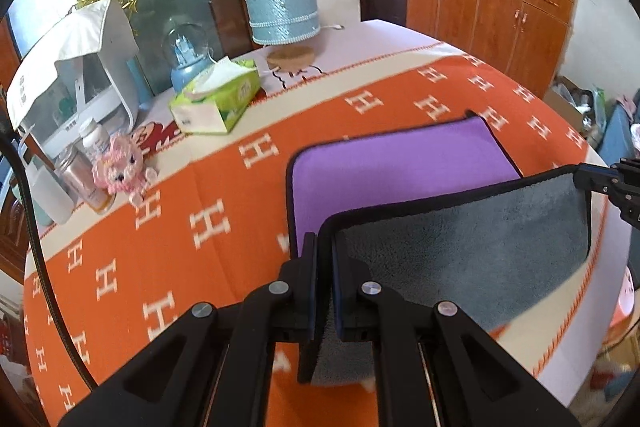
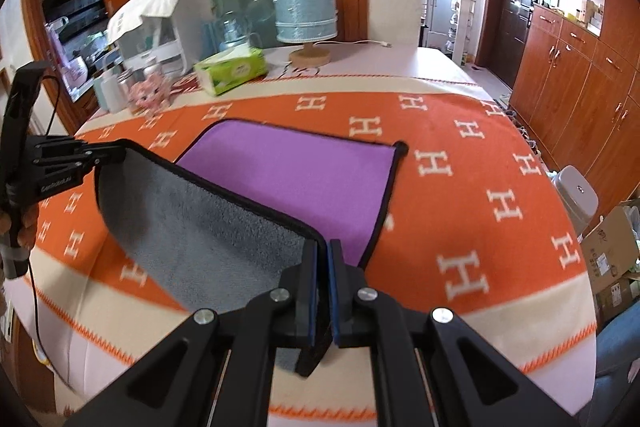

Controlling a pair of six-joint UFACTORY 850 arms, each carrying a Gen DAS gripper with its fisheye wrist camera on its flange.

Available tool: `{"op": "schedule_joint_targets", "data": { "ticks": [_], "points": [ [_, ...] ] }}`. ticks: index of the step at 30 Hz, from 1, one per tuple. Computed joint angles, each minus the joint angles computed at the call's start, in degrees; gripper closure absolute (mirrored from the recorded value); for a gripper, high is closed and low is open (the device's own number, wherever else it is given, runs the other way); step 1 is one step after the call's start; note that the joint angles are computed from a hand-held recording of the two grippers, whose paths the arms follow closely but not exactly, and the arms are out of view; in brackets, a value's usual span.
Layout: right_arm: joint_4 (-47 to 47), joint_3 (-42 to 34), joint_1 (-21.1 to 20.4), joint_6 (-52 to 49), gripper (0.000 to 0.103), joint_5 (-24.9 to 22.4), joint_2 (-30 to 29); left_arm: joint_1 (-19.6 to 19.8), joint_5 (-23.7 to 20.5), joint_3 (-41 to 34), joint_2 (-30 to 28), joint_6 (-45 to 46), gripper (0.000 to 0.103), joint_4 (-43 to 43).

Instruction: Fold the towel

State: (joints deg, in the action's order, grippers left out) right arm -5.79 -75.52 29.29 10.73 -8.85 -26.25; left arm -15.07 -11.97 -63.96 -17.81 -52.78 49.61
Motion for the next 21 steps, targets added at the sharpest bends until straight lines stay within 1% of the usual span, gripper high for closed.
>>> {"op": "schedule_joint_targets", "data": {
  "ticks": [2, 5, 8, 13, 18, 21],
  "points": [
    [0.9, -3.3, -0.7, -0.8, 0.098, -1.1, -2.5, 0.0, -0.6, -2.0, -1.7, -2.3, 0.099, 2.1],
    [-3.5, -7.2, -1.2, 3.2, 0.098, -2.1, -5.5, 0.0, -2.3, -6.1, -5.0, -4.1, 0.099, 3.7],
    [-5.6, -11.6, -1.8, 5.6, 0.098, -3.9, -8.8, 0.0, -3.7, -9.9, -8.1, -3.6, 0.099, 2.8],
    [-4.4, -18.8, -2.9, 5.8, 0.098, -6.7, -14.1, 0.3, -5.7, -15.9, -13.3, -0.4, 0.098, -2.0],
    [-0.9, -24.5, -3.8, 2.7, 0.098, -9.0, -18.3, 0.9, -7.8, -21.1, -17.8, 2.7, 0.098, -7.3],
    [-1.3, -27.0, -3.7, 2.2, 0.098, -10.0, -20.1, 1.2, -9.0, -23.2, -19.7, 3.8, 0.098, -9.4]
  ]
}}
